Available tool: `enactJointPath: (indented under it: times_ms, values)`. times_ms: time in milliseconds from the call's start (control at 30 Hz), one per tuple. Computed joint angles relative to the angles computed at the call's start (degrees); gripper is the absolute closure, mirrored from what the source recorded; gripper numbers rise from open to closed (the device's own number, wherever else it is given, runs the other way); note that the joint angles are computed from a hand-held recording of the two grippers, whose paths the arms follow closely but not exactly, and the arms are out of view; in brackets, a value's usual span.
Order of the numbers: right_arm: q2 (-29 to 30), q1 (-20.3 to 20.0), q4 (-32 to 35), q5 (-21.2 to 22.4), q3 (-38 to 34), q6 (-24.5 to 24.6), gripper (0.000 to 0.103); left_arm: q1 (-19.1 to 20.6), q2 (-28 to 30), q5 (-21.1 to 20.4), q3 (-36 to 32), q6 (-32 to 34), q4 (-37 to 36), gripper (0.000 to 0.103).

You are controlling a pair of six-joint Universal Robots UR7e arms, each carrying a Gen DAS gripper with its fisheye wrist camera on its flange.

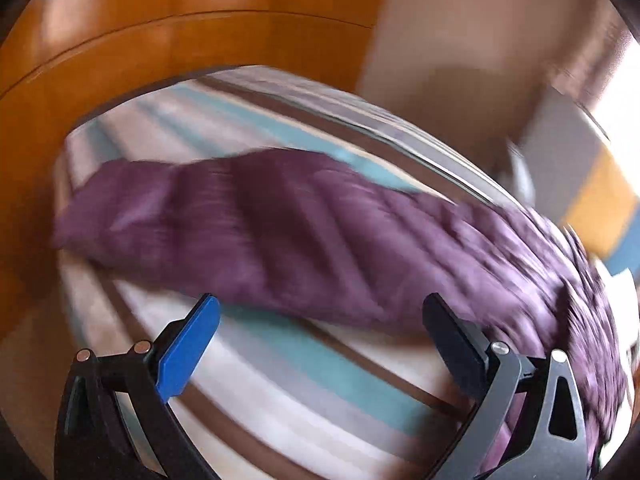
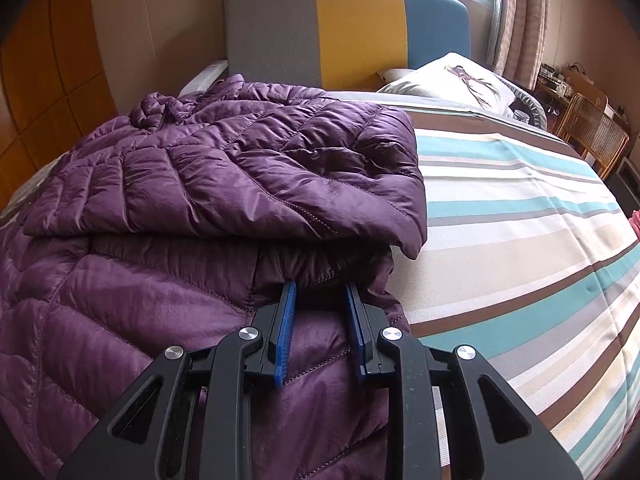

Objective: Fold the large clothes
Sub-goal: 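Grasp the other sleeve with the left tool and fold it across the body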

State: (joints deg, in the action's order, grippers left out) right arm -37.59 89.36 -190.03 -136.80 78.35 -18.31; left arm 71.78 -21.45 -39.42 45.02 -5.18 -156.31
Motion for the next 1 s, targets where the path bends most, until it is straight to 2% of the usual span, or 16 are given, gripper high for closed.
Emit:
enactJointPath:
  times_ms: [133,200,267,333,467,500,533,567,600,667,733,833,900,1000]
  values:
    - [0.4,0.2,-0.2,-0.7,-0.5,-0.5,0.079,2.6,-1.7,6.3,-0.1,-7.5,-1.0,0.003]
    - [0.8,0.3,-0.6,-1.1,-0.8,-1.0,0.079,3.6,-2.6,8.8,0.7,-11.3,-0.4,0.008]
    - [0.9,0.3,-0.6,-1.3,-0.8,-1.2,0.079,4.6,-3.7,8.7,1.6,-15.5,0.9,0.013]
    - [0.8,0.3,-0.7,-1.1,-0.8,-1.2,0.079,6.0,-4.6,6.9,1.9,-20.3,3.3,0.014]
    - [0.9,0.3,-0.7,-0.8,-0.9,-1.0,0.079,6.8,-2.0,9.4,-2.1,-18.2,0.3,0.018]
    - [1.0,0.3,-0.8,-0.8,-1.0,-1.1,0.079,6.8,-0.7,10.8,-4.0,-17.1,-0.1,0.027]
    - [0.9,0.3,-0.7,-0.9,-0.9,-1.1,0.079,6.9,0.1,11.6,-5.4,-16.1,-0.6,0.032]
    - [0.9,0.3,-0.7,-0.9,-1.0,-1.1,0.079,7.0,1.0,11.8,-6.8,-14.9,-0.9,0.041]
    - [0.9,0.3,-0.8,-0.8,-0.9,-1.1,0.079,6.9,1.3,11.8,-7.3,-14.2,-1.1,0.063]
    - [0.9,0.3,-0.8,-0.8,-0.9,-1.2,0.079,6.9,0.9,7.8,-7.0,-12.6,-2.4,0.094]
    - [1.0,0.3,-1.0,-0.9,-0.9,-1.3,0.079,6.1,1.5,8.8,-7.7,-10.6,-5.2,0.095]
    - [1.1,0.3,-1.2,-1.1,-1.1,-1.5,0.079,4.5,0.8,8.6,-5.0,-8.6,-12.7,0.096]
    - [1.1,0.3,-1.4,-1.0,-0.9,-1.5,0.079,3.3,1.6,7.7,-5.5,-4.8,-16.1,0.096]
    - [1.1,0.3,-1.5,-0.9,-0.9,-1.5,0.079,0.6,4.1,5.2,-7.4,5.9,-23.3,0.096]
